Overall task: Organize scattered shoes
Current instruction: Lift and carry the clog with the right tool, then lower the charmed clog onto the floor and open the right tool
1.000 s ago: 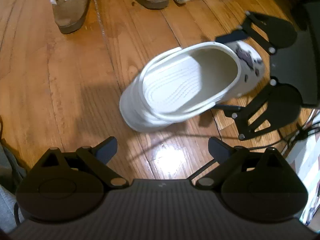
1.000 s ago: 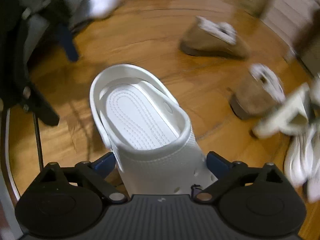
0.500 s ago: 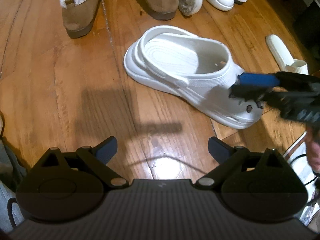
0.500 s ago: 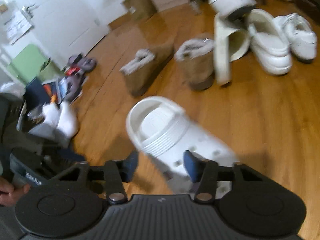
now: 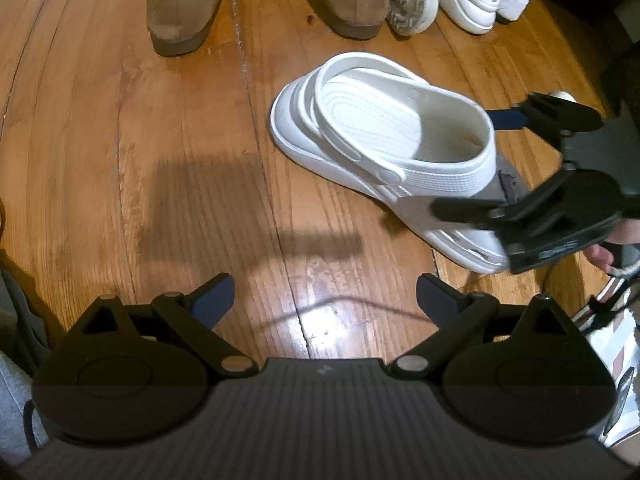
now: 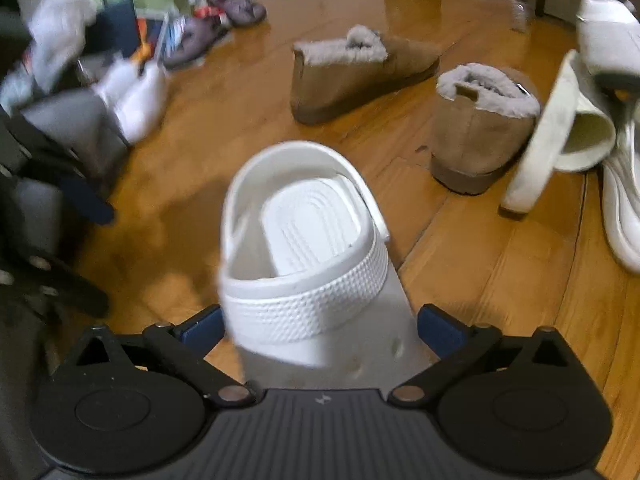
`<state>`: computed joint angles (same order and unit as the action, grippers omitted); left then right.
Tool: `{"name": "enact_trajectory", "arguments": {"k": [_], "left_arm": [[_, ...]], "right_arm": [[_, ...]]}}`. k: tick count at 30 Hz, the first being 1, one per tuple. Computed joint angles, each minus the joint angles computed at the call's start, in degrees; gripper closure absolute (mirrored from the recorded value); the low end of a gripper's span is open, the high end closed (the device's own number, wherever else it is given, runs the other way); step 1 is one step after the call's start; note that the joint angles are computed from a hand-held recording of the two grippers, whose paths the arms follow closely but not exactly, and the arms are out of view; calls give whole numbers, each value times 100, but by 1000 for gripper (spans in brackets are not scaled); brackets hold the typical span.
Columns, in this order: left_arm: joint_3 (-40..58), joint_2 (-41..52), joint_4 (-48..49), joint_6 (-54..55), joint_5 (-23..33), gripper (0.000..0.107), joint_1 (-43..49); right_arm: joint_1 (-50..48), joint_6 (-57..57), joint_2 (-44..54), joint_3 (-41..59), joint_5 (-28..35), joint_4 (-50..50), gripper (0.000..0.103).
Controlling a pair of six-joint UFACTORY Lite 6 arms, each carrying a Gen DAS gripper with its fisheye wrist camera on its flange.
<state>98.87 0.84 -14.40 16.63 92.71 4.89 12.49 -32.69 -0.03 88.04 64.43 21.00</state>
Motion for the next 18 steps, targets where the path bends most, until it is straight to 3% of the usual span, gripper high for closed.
{"name": "enact_trajectory", "arguments": {"k": [4, 10, 14, 18], "left_arm": [[-112, 11, 76, 4, -72, 8, -28], [-100, 21, 75, 23, -143, 8, 99], [-184, -2, 109, 2, -200, 8, 123], [-303, -43, 136, -22, -273, 8, 1]], "right_arm": [[321, 711, -120, -269, -317, -401, 5], [617, 2923, -1122, -1223, -673, -1172, 5], [435, 4571, -1949, -1653, -446, -1527, 5], [407, 5034, -2277, -1626, -181, -1939, 4]]}}
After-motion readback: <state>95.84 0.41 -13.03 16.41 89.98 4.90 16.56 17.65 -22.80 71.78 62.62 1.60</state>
